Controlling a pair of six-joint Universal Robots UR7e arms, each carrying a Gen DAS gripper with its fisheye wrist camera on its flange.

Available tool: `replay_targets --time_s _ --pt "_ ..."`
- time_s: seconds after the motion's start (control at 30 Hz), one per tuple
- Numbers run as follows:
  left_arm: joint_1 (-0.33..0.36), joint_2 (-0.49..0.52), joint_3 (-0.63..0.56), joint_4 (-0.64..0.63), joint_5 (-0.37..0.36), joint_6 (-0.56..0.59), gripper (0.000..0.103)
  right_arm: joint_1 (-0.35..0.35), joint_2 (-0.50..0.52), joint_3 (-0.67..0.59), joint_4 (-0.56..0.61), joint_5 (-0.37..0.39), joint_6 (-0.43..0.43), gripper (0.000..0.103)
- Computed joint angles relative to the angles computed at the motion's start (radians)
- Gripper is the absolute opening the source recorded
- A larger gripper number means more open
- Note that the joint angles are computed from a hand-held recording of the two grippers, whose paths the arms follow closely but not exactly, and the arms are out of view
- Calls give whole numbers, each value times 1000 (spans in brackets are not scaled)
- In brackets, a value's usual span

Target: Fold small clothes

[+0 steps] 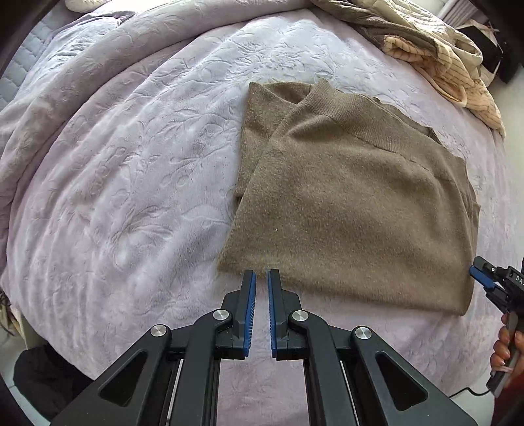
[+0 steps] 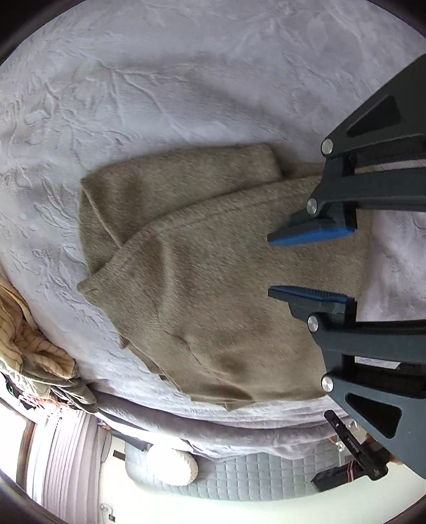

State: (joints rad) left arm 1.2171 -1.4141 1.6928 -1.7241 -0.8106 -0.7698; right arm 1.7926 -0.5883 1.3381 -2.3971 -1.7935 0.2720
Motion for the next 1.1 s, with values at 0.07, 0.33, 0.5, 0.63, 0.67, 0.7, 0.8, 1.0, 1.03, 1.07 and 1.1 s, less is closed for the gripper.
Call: replay_targets --time_s 0.07,0.33,0.5,0.63,0.67,0.7,0.8,1.0,1.03,1.07,1.1 --pt "-15 -22 23 12 16 -30 103 6 -10 31 -8 38 2 38" --pt "-2 -73 72 -9 51 24 101 54 73 41 -42 222 68 49" --pt "42 -131 95 -15 27 110 101 76 213 37 -195 436 219 60" --pt "71 -184 95 -6 20 197 101 107 363 -27 -350 472 367 61" --pt "75 -200 97 -9 25 214 101 114 397 -45 -396 466 401 60" --pt "81 -215 96 -10 28 230 101 121 432 -71 -434 454 435 61" --pt "114 -243 78 -4 29 275 101 137 526 -148 -544 426 520 61" --pt "186 -264 28 -19 -1 345 101 161 612 -287 -508 411 604 8" --pt "191 -266 24 -27 6 355 101 174 605 -300 -478 393 562 8" --pt "195 -269 22 -41 4 371 101 185 593 -302 -453 374 524 8" --pt "200 -267 18 -51 -1 383 101 197 585 -307 -430 346 503 8"
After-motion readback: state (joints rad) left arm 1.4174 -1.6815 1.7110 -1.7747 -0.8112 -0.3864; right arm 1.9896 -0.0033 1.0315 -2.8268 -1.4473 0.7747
